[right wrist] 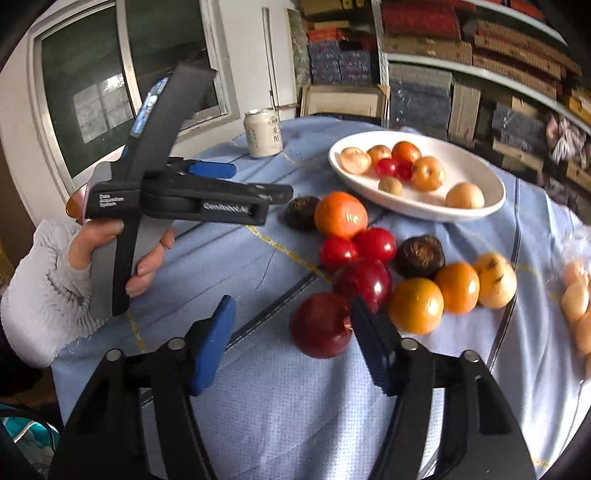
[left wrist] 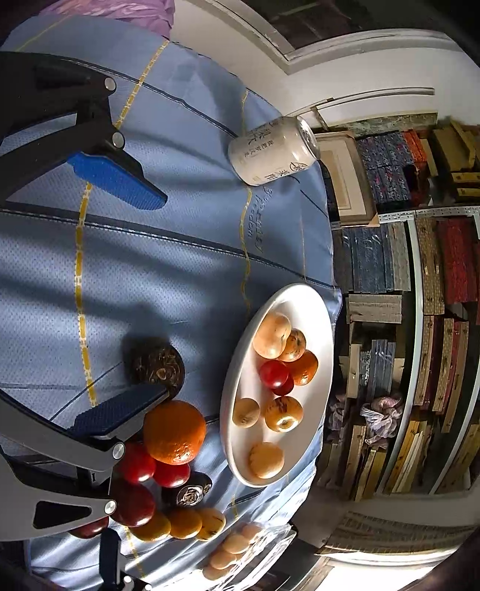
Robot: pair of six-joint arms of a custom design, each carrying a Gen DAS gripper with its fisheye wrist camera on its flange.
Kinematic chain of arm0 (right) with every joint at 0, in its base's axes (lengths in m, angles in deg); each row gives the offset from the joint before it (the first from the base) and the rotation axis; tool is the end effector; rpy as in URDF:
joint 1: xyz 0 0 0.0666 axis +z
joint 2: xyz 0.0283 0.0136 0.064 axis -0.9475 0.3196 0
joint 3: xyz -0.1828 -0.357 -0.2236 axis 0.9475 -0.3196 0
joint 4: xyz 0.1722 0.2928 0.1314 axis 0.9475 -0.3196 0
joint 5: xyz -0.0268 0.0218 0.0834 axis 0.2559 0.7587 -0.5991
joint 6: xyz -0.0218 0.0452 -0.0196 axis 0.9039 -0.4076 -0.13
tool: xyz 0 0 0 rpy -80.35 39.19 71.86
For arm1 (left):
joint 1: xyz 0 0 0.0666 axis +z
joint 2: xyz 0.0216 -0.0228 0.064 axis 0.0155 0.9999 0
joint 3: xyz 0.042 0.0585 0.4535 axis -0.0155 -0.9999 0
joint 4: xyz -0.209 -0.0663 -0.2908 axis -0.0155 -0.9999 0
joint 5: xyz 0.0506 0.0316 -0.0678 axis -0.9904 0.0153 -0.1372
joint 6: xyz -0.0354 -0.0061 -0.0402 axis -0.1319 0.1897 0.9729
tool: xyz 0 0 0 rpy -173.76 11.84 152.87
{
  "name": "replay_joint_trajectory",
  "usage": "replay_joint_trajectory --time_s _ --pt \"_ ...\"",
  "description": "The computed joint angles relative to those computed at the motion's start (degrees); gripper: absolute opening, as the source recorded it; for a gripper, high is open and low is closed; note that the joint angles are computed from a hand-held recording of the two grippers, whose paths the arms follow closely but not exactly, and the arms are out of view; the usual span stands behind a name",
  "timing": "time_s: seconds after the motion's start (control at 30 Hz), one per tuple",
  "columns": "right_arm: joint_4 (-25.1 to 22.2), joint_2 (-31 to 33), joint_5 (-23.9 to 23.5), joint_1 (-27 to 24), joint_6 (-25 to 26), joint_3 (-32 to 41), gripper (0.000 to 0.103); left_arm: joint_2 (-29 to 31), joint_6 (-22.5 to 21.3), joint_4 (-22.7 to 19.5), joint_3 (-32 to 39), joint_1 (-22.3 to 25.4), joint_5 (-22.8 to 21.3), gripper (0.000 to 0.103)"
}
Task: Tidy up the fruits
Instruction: 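Grasp a dark red plum with the left tool while the right tool grasps a red apple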
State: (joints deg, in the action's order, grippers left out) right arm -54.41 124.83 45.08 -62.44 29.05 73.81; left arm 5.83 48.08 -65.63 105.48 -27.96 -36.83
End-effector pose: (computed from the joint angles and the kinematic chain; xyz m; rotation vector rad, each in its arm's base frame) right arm 0.4307 0.0880 0.3266 -0.9569 2.1452 0.6172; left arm 0.4463 -0.2285 0.3423 -0.0643 2.3046 0.1021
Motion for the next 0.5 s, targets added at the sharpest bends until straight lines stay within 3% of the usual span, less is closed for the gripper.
replay_joint_trajectory --time_s 0.17,0.5 --pt "-1.1 1.3 0.8 0.1 -1.5 1.3 0.06 0.3 -0.2 -0.4 0.2 -0.2 -0.4 0.095" --pt "-5.0 2.9 0.9 -0.1 -1.6 3.3 0.047 0.7 0.1 -1.1 0.4 -0.4 -0.4 0.095"
